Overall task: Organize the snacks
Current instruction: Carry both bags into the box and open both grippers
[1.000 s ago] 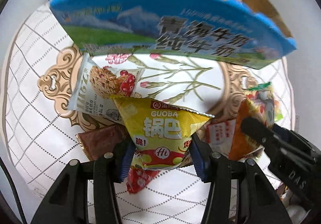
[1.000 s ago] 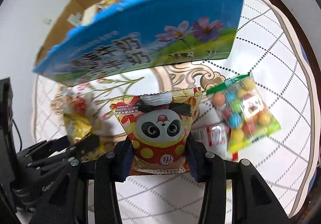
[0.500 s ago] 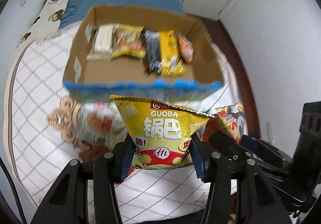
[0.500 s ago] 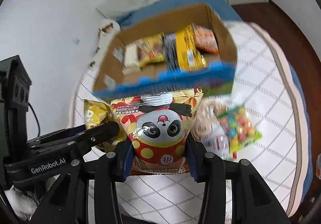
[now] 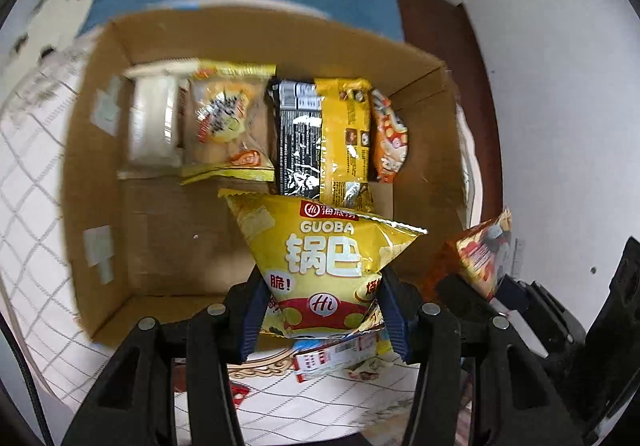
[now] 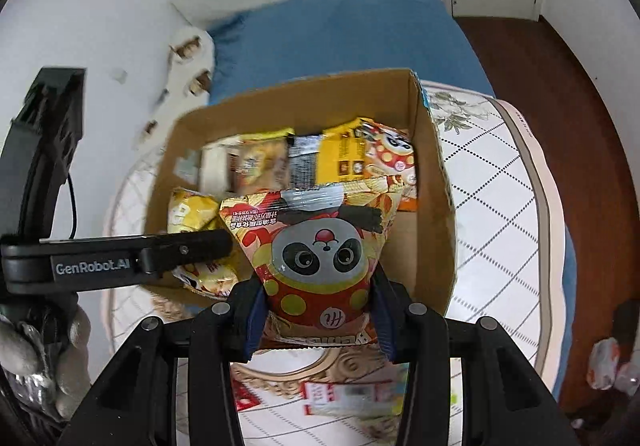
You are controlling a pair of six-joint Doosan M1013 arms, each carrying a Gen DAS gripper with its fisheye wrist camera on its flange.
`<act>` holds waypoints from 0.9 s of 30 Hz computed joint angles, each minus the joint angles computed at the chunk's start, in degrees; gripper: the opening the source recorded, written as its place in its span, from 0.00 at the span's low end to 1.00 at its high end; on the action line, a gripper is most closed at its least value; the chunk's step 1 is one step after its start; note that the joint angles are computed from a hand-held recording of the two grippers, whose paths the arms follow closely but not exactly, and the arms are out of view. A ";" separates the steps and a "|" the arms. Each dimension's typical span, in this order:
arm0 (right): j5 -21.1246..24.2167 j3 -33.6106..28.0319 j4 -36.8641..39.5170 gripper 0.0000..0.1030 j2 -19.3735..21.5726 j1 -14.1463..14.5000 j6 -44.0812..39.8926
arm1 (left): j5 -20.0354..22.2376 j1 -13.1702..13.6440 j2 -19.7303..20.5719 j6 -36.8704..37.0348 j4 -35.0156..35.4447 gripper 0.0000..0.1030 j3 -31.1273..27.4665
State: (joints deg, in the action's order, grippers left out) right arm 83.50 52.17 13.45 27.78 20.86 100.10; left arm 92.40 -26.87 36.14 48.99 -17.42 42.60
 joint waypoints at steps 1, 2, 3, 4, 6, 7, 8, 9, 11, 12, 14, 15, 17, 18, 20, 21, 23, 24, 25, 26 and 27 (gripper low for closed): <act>1.00 -0.62 -0.19 0.46 0.78 0.04 0.22 | 1.35 0.30 1.25 -0.37 -0.92 0.47 -1.14; 2.47 -1.73 -0.45 0.46 1.88 0.02 0.24 | 2.44 0.51 2.30 -0.76 -1.63 0.47 -2.02; 3.74 -2.57 -0.80 0.46 2.75 0.05 0.12 | 3.32 0.60 3.05 -1.02 -2.03 0.47 -2.61; 4.93 -3.37 -1.35 0.46 3.61 0.11 0.07 | 4.51 0.62 3.98 -1.09 -2.42 0.47 -3.38; 6.30 -3.85 -1.58 0.46 4.56 0.12 -0.10 | 5.93 0.61 5.08 -1.07 -2.94 0.47 -4.15; 6.67 -3.72 -1.27 0.46 4.75 0.05 -0.02 | 6.40 0.60 5.43 -1.16 -3.27 0.47 -4.26; 7.40 -3.87 -0.96 0.46 5.19 -0.04 -0.01 | 6.78 0.57 5.72 -1.14 -3.59 0.47 -4.27; 7.92 -4.06 -1.16 0.46 5.50 0.01 -0.14 | 7.04 0.56 5.93 -1.02 -3.99 0.47 -4.20; 8.69 -4.09 -1.65 0.46 5.85 0.18 -0.50 | 8.09 0.40 6.46 -0.44 -4.49 0.47 -4.46; 10.03 -4.49 -1.68 0.46 6.32 0.25 -0.81 | 8.50 0.31 6.61 0.11 -4.89 0.47 -4.47; 13.34 -5.60 -1.70 0.55 7.43 0.25 -0.05 | 8.51 0.20 6.61 1.49 -5.86 0.47 -3.97; 14.83 -6.11 -1.62 0.63 7.96 0.28 0.24 | 8.14 0.26 6.40 1.69 -5.85 0.51 -3.46; 15.68 -6.34 -2.04 0.90 8.32 0.43 -0.29 | 6.47 0.31 5.53 1.34 -5.07 0.64 -2.06; 15.71 -6.28 -2.20 0.90 8.31 0.46 -0.33 | 6.17 0.39 5.25 1.22 -4.61 0.71 -1.75; 15.53 -6.05 -1.89 0.90 8.19 0.37 -0.23 | 5.62 0.45 4.70 1.24 -3.61 0.71 -1.35; 15.40 -6.01 -2.03 0.90 8.13 0.44 -0.34 | 5.73 0.38 4.54 1.32 -3.03 0.72 -1.29; 14.88 -5.84 -2.88 0.90 7.83 0.68 -0.64 | 5.54 0.13 3.87 1.27 -1.65 0.72 -0.94; 14.47 -5.72 -3.39 0.90 7.60 0.79 -0.54 | 5.47 -0.02 3.55 1.42 -0.93 0.72 -0.83; 13.86 -5.48 -3.85 0.90 7.31 0.88 -0.49 | 5.38 -0.11 3.30 1.44 -0.16 0.72 -0.79; 13.03 -5.14 -4.49 0.90 6.88 0.99 -0.51 | 4.86 -0.31 2.54 1.43 1.07 0.72 -0.13; 12.02 -4.68 -5.10 0.90 6.34 1.07 -0.48 | 4.14 -0.57 1.82 1.38 2.25 0.72 0.42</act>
